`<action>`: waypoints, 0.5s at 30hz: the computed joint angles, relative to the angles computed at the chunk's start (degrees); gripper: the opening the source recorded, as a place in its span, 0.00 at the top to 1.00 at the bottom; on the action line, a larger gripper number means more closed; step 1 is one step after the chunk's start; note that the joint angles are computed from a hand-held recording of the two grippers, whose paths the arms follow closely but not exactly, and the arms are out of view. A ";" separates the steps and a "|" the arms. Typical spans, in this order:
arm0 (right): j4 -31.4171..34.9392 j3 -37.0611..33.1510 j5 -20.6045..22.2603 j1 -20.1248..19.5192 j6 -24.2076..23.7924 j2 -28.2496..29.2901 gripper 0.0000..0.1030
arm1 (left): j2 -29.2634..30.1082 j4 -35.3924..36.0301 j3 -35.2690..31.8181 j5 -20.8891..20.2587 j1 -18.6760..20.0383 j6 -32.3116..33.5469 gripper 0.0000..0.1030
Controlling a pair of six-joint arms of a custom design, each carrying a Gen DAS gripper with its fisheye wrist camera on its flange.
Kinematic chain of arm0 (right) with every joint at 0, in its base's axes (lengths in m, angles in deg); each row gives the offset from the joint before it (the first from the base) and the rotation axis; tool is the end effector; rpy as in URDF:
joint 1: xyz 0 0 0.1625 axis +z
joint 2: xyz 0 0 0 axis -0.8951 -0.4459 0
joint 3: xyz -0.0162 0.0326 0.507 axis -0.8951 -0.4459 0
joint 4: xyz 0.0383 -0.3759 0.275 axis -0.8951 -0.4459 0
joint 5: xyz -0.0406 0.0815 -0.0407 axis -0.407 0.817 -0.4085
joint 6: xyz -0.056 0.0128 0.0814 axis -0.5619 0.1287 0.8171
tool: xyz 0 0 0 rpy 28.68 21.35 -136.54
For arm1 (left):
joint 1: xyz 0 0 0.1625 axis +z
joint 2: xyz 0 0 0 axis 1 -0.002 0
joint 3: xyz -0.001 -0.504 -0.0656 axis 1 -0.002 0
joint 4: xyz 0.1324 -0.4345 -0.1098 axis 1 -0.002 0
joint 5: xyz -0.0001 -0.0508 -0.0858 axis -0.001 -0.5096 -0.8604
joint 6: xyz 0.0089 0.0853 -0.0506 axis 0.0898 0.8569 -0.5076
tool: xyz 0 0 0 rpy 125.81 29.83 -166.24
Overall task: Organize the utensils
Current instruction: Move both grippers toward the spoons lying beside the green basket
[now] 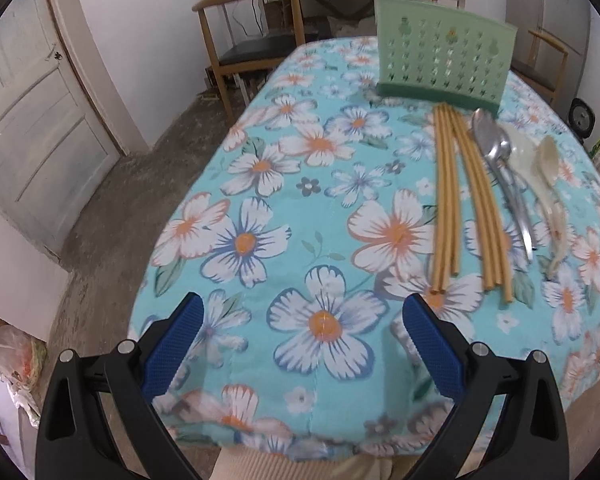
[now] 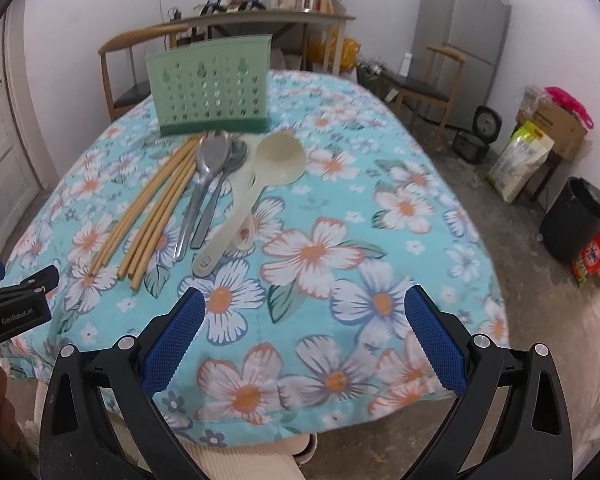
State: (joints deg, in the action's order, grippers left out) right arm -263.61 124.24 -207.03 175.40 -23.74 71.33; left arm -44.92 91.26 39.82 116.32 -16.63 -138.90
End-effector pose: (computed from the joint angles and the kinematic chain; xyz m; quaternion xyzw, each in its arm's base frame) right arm 0.3742 -0.7890 -0.0429 0.1244 -0.8359 0.3479 0.4059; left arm -0.0193 -0.8218 0.3020 0.0428 0.8442 -0.2901 0.4486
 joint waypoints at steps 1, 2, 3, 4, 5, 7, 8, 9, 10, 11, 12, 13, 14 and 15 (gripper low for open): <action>1.12 -0.70 0.13 -0.20 0.31 0.34 0.07 | 1.21 1.45 -1.93 0.05 0.38 0.13 0.05; 2.35 -1.56 0.20 -0.42 0.63 0.76 0.07 | 2.39 2.74 -3.87 0.24 0.76 0.52 0.05; 3.45 -2.40 0.23 -0.66 0.85 1.17 0.07 | 3.15 3.50 -5.17 0.42 1.01 0.75 0.05; 4.52 -3.26 0.42 -0.94 1.13 1.58 0.07 | 4.14 4.12 -6.84 0.72 1.37 1.55 0.05; 5.31 -4.02 0.61 -1.18 1.36 1.95 0.07 | 4.92 4.24 -8.15 0.81 1.65 2.74 0.05; 7.74 -5.51 1.01 -1.68 2.21 2.56 0.07 | 5.80 4.42 -9.92 1.93 2.14 3.81 0.05; 9.90 -6.14 1.51 -2.03 3.06 2.66 0.07 | 5.95 4.52 -10.35 2.48 2.30 4.00 0.05; 12.54 -6.58 2.04 -2.34 4.28 2.62 0.07 | 6.11 4.75 -10.83 3.09 2.45 4.11 0.05; 15.57 -7.21 2.10 -2.60 5.64 2.71 0.07 | 6.16 5.22 -11.19 3.94 2.66 4.12 0.05; 16.79 -7.81 1.89 -2.73 5.84 3.00 0.07 | 6.29 5.84 -11.69 4.71 2.84 4.10 0.05; 16.17 -7.55 2.19 -2.76 5.27 2.96 0.07 | 6.21 6.38 -11.90 5.70 3.06 4.18 0.05; 14.81 -7.05 2.70 -2.84 4.33 2.88 0.07 | 6.15 6.94 -12.12 6.71 3.28 4.07 0.05; 13.95 -6.36 3.34 -2.96 3.65 2.61 0.07 | 5.98 7.56 -12.27 8.14 3.58 3.70 0.05; 12.86 -5.32 4.40 -3.15 2.98 2.13 0.07 | 5.65 7.74 -12.10 9.64 3.88 3.52 0.05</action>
State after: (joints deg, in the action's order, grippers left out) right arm -250.75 118.91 -202.63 172.25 -20.76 73.46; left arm -39.27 99.00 27.71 125.97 -12.75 -135.38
